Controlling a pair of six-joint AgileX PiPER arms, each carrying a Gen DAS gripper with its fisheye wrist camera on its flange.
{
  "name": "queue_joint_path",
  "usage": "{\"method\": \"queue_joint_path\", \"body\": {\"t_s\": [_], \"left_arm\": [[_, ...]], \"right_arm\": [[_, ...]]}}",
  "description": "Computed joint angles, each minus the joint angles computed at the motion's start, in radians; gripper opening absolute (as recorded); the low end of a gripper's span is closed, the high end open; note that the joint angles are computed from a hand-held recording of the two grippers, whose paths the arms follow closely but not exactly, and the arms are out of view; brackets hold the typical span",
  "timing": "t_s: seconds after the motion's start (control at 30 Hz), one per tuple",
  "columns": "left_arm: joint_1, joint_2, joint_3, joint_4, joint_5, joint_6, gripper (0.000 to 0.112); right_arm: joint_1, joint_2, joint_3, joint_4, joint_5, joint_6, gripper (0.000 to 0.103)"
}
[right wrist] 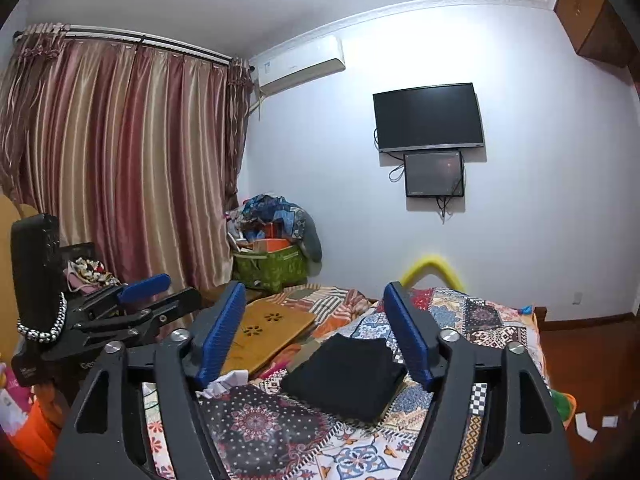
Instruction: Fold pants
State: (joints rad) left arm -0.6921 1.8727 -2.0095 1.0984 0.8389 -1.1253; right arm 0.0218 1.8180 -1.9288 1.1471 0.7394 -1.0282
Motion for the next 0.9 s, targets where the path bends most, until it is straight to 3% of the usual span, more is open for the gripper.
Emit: {"method": "queue_joint_path", "body": {"t_s": [0.07,0.3,0.5,0.9], "left_arm": [[-0.019,-0.028,0.049,0.046,0.003,-0.055,0.082],[-0.085,-0.085,0.154,0.154,0.043,-0.158,0.093],[-0.108,-0.088,0.18,0.198,0.061,-0.2,0.102],[-0.083,-0.069,0.174,0.166,0.039,-0.194,0.103]], "right_arm": [[0.003,-0.014,0.024,0.008,-0.016,-0.012,0.078],[-0.013,-0.068,0.142,0.095,-0.053,-0.099,0.103],[-0.009,-0.094,0.195,0.106,-0.077,-0.123,0.103],[-0.026,-0.113,0.235,0.099,-0.054,-0.119,0.103]]}}
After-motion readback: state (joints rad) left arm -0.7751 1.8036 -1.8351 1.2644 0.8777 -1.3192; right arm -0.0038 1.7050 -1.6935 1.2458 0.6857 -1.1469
